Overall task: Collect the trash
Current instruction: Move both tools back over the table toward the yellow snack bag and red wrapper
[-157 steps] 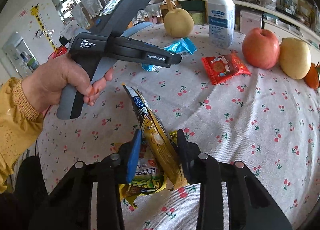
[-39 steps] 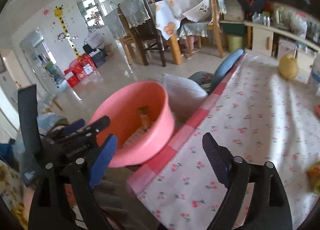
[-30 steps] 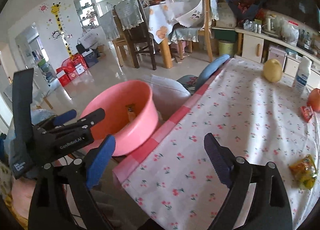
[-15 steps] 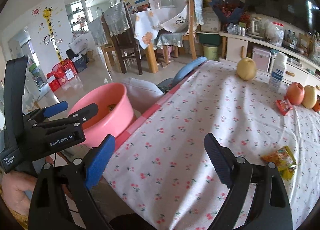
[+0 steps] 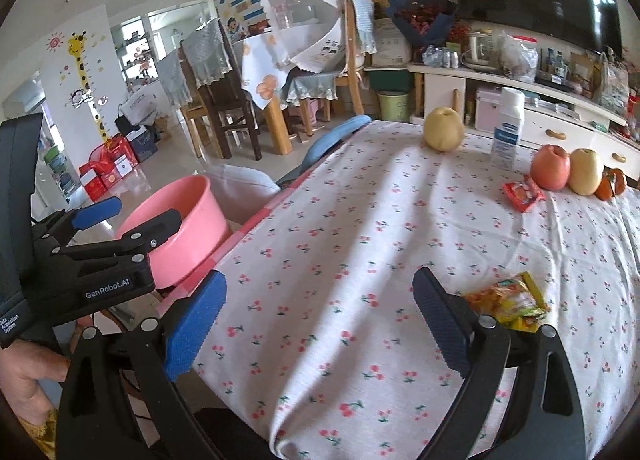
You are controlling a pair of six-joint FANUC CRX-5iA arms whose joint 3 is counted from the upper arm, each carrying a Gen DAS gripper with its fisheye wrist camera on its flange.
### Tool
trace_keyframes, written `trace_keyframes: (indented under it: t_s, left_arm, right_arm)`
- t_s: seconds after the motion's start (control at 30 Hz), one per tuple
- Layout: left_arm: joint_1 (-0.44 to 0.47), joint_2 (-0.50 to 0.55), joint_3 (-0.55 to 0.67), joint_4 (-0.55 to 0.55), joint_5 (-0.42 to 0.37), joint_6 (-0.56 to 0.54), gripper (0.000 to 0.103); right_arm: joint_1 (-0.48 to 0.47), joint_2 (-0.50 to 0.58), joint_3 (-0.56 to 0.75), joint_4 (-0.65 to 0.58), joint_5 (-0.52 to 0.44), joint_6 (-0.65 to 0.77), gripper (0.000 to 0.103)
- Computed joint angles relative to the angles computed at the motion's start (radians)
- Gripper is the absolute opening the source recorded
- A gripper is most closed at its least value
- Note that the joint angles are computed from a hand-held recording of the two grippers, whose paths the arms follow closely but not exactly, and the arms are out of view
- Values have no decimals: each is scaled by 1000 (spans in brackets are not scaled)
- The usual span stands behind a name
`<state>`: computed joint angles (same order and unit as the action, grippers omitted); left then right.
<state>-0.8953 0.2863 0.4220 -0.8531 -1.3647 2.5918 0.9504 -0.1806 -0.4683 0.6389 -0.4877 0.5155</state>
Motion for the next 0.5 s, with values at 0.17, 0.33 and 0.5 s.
trace_keyframes:
  t_s: [0.17, 0.33, 0.5]
  left_arm:
    - [-16, 55, 70, 1, -34, -52, 94]
    - [-27, 106, 136, 4, -54, -91, 94]
    - [-35, 150, 193, 22, -41, -134, 94]
  right_arm:
    - [-21, -29, -29, -13, 3, 14, 93]
    - [-52, -52, -36, -81, -1, 63, 93]
    - [-93, -79, -35, -129, -15, 92, 93]
